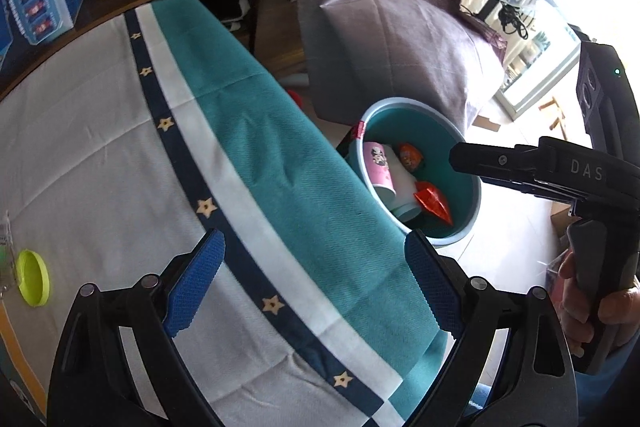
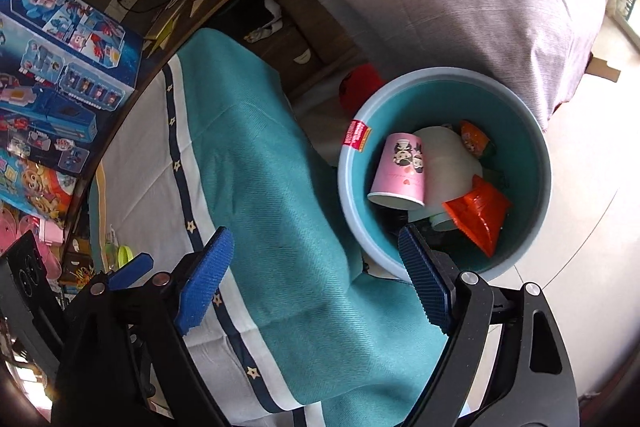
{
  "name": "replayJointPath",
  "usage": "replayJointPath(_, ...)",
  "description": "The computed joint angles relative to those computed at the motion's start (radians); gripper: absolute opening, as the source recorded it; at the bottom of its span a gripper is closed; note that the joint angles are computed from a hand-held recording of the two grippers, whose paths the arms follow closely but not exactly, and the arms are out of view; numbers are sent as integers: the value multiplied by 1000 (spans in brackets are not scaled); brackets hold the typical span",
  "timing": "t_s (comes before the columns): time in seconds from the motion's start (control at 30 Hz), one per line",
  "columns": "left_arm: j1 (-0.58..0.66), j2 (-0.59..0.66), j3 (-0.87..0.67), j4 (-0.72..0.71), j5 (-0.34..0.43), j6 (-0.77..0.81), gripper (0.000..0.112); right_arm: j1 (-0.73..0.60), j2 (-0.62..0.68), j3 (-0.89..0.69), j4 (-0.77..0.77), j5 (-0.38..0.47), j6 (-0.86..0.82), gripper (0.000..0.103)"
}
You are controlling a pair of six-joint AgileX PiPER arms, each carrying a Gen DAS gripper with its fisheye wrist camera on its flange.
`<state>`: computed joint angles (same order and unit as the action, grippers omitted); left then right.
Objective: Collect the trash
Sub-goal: 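Move both tools back toward the snack packet and green lid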
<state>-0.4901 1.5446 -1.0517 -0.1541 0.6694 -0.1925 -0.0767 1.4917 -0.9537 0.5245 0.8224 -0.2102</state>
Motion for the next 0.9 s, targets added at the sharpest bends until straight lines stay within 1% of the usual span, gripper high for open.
replayJointPath(0.17, 109, -128, 127, -32, -2, 55, 92, 145, -4, -15, -52, -15, 104, 81)
replayJointPath(0.27, 213, -207, 199, -67, 14, 123, 92, 245, 4, -33, -93, -26, 180, 81)
replayJointPath(0.43, 445, -333, 303, -156, 66, 302, 92, 425, 41, -84, -173, -37, 319, 81)
replayJointPath(0.53, 625, -378, 340, -212, 107, 454, 92, 515, 78, -129, -214, -34, 389, 81)
replayJointPath(0.63, 842, -366, 350, -278, 150, 630, 92, 586, 121, -173, -256, -31, 458, 83)
replayJointPath(0.73, 1018, -308, 331, -317, 170, 754, 92, 628, 181, -230, -267, -19, 489, 84)
replayJointPath(0.8, 1103, -257, 305, -342, 179, 810, 92, 649, 228, -277, -269, -6, 502, 84)
replayJointPath(0.9, 1172, -157, 244, -364, 174, 842, 92, 669, 308, -359, -259, 22, 512, 85)
